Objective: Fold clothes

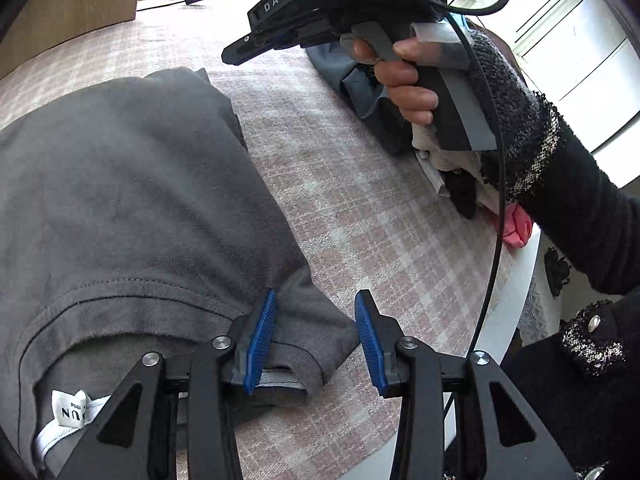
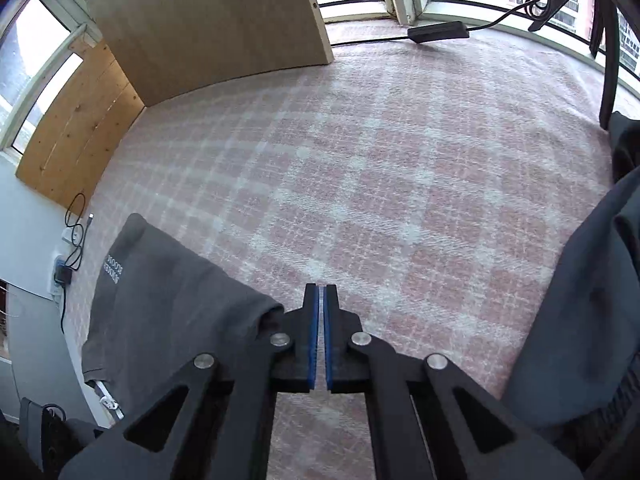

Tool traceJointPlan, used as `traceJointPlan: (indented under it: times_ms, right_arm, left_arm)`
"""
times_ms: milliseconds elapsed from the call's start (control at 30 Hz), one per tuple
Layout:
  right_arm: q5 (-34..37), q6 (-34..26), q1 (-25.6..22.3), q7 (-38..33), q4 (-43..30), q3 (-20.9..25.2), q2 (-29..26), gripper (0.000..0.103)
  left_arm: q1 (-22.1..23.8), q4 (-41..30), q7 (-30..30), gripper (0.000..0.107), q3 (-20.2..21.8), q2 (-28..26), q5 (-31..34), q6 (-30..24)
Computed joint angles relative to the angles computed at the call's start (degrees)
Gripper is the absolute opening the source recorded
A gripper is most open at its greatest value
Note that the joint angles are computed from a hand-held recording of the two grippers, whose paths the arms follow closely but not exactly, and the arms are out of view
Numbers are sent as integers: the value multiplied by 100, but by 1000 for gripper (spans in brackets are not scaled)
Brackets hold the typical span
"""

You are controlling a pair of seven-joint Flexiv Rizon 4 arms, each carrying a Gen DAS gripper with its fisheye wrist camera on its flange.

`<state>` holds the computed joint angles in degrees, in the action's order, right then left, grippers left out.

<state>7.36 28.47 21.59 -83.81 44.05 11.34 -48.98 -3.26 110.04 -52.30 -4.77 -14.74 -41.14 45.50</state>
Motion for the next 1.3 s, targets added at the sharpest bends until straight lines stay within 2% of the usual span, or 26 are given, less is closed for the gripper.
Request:
traceJointPlan:
  times_ms: [100, 167, 200, 233, 267, 300, 400, 467, 500, 600, 633, 700, 733, 767, 833, 867, 933, 967, 1000, 1033, 1100, 1167, 1233, 1300]
  right_arm:
    - [171, 231, -46, -1165, 355, 377, 378, 3]
    - [150, 48, 64, -1792, 378, 440, 433, 3]
    - [-96, -130, 233, -1795, 309, 231, 335, 3]
    - [-614, -257, 470, -1424, 216, -164, 157, 3]
    - [-922, -512, 550, -1119, -24, -373, -60, 3]
    - [-857, -790, 484, -859, -398, -395, -234, 3]
    - [227, -810, -87, -766, -794, 257, -247, 3]
    - [431, -641, -67, -1074, -559, 327, -62, 6]
    - [559, -759, -73, -1178, -582, 408, -83, 6]
    - [445, -905, 108, -1363, -477, 243, -172, 0]
    - [506, -1072, 140, -1326, -580, 171, -228, 0]
    - [710, -1473, -61, -851, -995, 347, -341, 1]
    - [840, -1430, -118, -922, -934, 380, -230, 6]
    - [919, -1241, -124, -1078, -687, 368, -19, 6]
    - [1023, -809, -141, -1383, -180, 410, 389, 6]
    - [1081, -670, -134, -1509, 30, 456, 542, 6]
    - [1261, -643, -131, -1625, 241, 581, 671, 6]
    - [1305, -666, -86, -1646, 321, 605, 675, 6]
    - [1241, -639, 15, -1630, 440, 554, 683, 6]
    - [1176, -641, 97, -1589, 545, 510, 675, 6]
    - [1058, -770, 194, -1419, 702, 436, 603, 6]
    - [1150, -743, 129, -1342, 859, 486, 598, 6]
    - [1377, -658, -67, -1235, 984, 563, 745, 6]
    - [1610, -290, -268, -1171, 1269, 587, 1009, 11]
  left_arm:
    - [-16, -13, -116, 39, 21, 6, 84, 13]
    - [-15, -19, -173, 39, 28, 6, 114, 16]
    - [-17, -22, -211, 41, 30, 6, 129, 16]
    - [-29, -30, -288, 41, 31, 7, 158, 10]
    - [-47, -54, -381, 41, 38, 3, 228, -1]
    - [-68, -73, -431, 41, 38, -3, 304, 11]
    - [-100, 2, -469, 41, 11, 22, 274, 174]
    - [-90, 42, -450, 41, -12, 35, 172, 209]
    - [-87, 73, -418, 41, -20, 46, 126, 235]
    - [-89, 125, -470, 41, -11, 99, 57, 230]
    - [-84, 143, -512, 41, 2, 132, 41, 195]
    - [-28, 238, -597, 38, 41, 294, -166, 37]
    - [20, 392, -555, 37, 73, 481, -497, 37]
    - [46, 598, -456, 37, 141, 715, -848, 183]
    - [35, 1007, -440, 40, 378, 1166, -1111, 860]
    - [66, 1166, -721, 38, 530, 1310, -858, 1238]
    - [240, 1392, -1247, 38, 790, 1447, -487, 1611]
    - [319, 1476, -1245, 38, 859, 1434, -585, 1661]
    - [405, 1541, -1252, 38, 916, 1402, -623, 1677]
    - [499, 1559, -1340, 38, 961, 1323, -395, 1559]
    - [708, 1464, -1771, 37, 1049, 1105, 494, 1019]
    - [776, 1580, -1628, 35, 1025, 1226, 560, 1004]
    - [897, 1449, -1870, 35, 1085, 1387, 705, 513]
    - [886, 1481, -1611, 36, 1079, 1598, 403, 717]
